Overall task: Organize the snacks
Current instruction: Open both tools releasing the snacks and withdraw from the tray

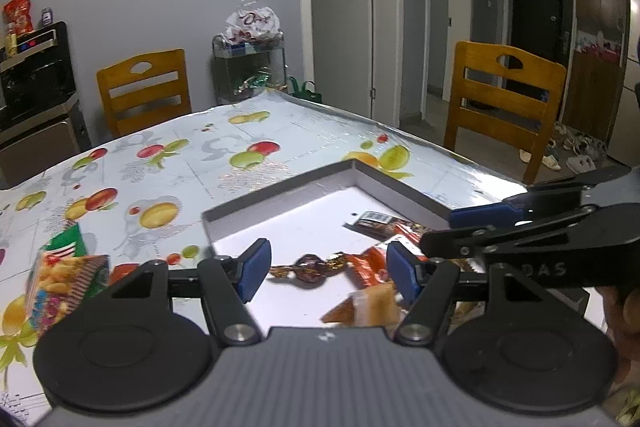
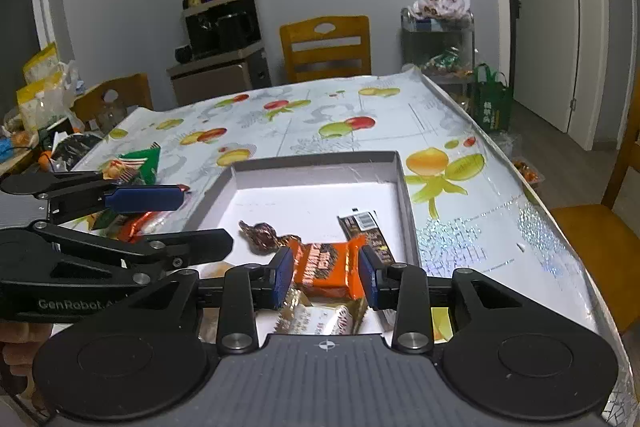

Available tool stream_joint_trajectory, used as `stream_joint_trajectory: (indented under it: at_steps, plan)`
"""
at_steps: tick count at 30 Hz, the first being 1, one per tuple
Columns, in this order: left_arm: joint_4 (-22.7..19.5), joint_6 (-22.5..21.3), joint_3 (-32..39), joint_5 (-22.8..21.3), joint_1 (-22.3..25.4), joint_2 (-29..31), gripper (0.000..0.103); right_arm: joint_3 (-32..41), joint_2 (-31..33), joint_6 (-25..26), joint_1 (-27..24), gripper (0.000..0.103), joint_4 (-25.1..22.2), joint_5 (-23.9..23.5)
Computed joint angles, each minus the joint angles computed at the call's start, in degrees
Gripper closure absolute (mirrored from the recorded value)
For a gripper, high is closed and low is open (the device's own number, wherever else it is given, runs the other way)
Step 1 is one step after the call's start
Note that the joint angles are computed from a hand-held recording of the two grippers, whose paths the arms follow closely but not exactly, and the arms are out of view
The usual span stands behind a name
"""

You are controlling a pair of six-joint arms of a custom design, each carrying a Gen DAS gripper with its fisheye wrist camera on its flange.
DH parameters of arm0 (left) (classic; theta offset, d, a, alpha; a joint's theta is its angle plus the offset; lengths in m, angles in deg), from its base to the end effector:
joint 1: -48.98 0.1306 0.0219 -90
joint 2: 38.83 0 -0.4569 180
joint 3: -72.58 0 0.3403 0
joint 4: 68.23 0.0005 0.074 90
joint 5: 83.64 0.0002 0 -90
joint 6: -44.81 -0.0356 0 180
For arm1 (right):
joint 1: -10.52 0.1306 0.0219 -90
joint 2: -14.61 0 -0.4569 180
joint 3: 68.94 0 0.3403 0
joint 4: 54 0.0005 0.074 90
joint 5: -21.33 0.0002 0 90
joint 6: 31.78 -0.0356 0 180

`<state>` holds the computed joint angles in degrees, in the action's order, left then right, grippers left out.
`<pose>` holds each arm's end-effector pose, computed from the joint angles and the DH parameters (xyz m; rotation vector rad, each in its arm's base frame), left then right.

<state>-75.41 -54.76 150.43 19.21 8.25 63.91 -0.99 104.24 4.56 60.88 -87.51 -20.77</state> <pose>0.3911 -0.3479 0.3751 1.0409 1.8999 -0.5560 0.2701 0.2838 0.3813 0.3584 2.1242 -0.0562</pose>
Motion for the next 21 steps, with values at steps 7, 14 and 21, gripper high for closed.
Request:
stream_joint_trajectory:
  at_steps: [7,14,21]
  plan:
    - [-0.2,-0.2,-1.1,1.1,3.3,-1.4,0.035,2.6,1.3,2.2,0.3,0.048,0.6,0.7]
    - [-0.1,-0.9,-3.3,2.1,7.1,-2.9,0.032,5.8,3.8,6.5,0.3,0.037,2.6,-1.3]
    - [0.1,-2.3,-5.9,3.8,12.2,-4.7,0.026,9.8,6.7,9.8,1.0,0.025,4.0,-2.8]
